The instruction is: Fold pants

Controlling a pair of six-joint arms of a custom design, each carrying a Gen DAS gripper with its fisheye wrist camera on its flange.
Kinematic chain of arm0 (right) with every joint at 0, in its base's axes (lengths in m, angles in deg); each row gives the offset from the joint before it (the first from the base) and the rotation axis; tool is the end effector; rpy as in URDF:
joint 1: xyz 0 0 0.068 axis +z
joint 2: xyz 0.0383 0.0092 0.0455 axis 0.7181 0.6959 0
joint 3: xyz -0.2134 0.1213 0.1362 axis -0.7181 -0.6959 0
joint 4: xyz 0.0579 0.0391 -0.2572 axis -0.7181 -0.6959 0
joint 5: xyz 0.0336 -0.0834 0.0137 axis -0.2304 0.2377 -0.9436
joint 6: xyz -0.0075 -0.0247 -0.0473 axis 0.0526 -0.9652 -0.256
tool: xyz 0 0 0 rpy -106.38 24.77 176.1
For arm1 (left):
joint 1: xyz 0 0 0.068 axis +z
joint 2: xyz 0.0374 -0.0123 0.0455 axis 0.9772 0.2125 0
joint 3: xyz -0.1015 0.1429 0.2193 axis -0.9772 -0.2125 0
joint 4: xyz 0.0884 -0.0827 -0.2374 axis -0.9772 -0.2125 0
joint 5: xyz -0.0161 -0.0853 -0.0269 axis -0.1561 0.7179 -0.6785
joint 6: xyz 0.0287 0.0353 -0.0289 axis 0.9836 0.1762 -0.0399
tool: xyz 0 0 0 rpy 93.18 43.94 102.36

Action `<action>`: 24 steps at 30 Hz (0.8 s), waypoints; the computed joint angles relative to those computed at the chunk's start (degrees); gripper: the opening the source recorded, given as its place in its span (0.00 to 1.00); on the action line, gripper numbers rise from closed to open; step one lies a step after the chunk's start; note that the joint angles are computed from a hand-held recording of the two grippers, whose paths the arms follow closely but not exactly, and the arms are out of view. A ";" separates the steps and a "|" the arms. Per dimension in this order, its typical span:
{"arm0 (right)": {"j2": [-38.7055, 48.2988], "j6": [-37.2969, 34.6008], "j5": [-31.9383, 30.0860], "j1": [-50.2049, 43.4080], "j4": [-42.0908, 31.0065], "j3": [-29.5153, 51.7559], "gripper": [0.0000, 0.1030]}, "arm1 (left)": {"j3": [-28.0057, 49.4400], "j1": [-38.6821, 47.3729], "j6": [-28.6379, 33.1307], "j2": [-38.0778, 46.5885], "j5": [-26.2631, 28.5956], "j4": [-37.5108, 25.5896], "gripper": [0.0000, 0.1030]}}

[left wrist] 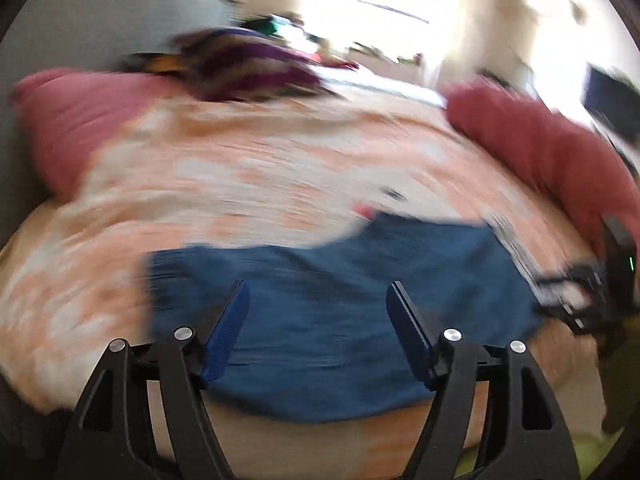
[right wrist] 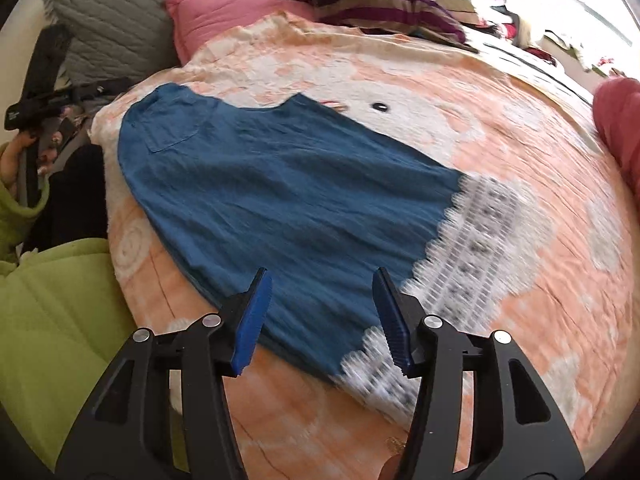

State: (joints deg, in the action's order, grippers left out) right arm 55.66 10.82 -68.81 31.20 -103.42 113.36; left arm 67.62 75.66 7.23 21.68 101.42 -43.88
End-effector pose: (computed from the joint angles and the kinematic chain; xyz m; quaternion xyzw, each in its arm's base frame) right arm 0.2635 -0.0511 0.1626 -0.2680 0.9071 0.1221 0.3006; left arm 0.2669 -0.0186 0.2063 0.1127 0.9115 -0.1039 0.3817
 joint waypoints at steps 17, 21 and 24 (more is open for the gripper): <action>-2.69 -4.88 -1.25 -0.13 -1.31 -2.99 0.49 | 3.20 -5.34 1.03 13.68 1.42 1.56 0.79; -0.40 0.36 -1.77 -0.31 1.89 0.68 0.55 | 12.90 -5.97 0.06 18.28 1.04 -3.20 0.84; 2.44 2.54 0.35 0.68 3.95 3.12 0.55 | 21.47 -6.84 -0.30 25.04 0.13 -6.38 0.85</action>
